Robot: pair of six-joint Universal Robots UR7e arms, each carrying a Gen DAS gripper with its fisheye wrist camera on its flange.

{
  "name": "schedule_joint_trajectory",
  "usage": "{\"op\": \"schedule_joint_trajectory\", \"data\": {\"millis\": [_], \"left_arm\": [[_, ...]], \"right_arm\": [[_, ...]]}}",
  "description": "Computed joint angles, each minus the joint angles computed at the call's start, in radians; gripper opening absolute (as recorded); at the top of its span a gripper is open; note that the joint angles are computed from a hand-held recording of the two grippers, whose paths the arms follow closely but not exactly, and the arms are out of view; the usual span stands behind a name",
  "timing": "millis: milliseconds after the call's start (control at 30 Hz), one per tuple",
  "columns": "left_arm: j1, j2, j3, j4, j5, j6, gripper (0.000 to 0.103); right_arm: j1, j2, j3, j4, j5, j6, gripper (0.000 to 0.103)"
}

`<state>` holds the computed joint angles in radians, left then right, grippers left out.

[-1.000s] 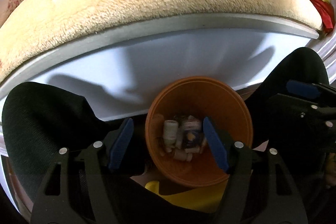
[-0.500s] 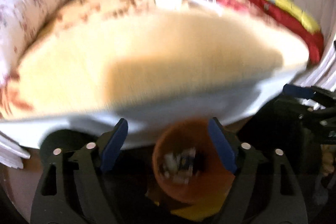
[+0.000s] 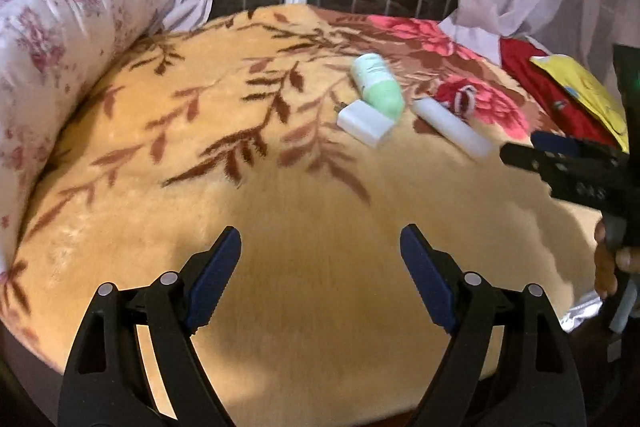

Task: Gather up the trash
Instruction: 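Grasp the white foam tube with the right tool, then grasp the white charger plug with the left tool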

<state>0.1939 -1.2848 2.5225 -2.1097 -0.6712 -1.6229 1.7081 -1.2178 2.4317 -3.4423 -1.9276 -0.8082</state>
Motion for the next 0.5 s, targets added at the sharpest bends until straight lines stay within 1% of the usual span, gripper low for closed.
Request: {"op": "schedule_joint_trajectory", "data": {"millis": [67, 167, 233, 300, 333, 400, 467, 500], "left_arm": [[0.035, 0.010, 0.004, -0.055, 0.001, 0.032, 0.080], [0.070, 0.027, 0.000, -0.070, 0.003, 0.040, 0.080], [0.079, 0.031, 0.003, -0.077, 0.001, 0.044, 0.080], [0.083, 0.036, 0.004, -0.079, 0.003, 0.047, 0.080], [0.084, 0.040, 0.000, -0.072, 0.005, 0.047, 0.080], [0.091, 0.051, -0.008, -0.067, 0.007, 0.054, 0.084], [0.098, 0.064, -0.017, -0.060, 0.009, 0.055, 0.088], [0.101, 0.071, -0.021, -0.057, 0.011, 0.052, 0.089]], "right_arm": [[0.011, 0.072, -0.073, 0.013, -0.046, -0.017, 0.071], [0.017, 0.144, -0.147, 0.044, -0.091, -0.019, 0.070], [0.014, 0.191, -0.202, 0.090, -0.119, -0.006, 0.068], [0.008, 0.222, -0.240, 0.125, -0.137, 0.008, 0.057], [0.005, 0.235, -0.262, 0.169, -0.150, 0.023, 0.040], [-0.006, 0.246, -0.288, 0.222, -0.150, 0.057, 0.038], [-0.012, 0.243, -0.278, 0.205, -0.133, 0.057, 0.032], [-0.015, 0.244, -0.263, 0.168, -0.127, 0.038, 0.031]]}}
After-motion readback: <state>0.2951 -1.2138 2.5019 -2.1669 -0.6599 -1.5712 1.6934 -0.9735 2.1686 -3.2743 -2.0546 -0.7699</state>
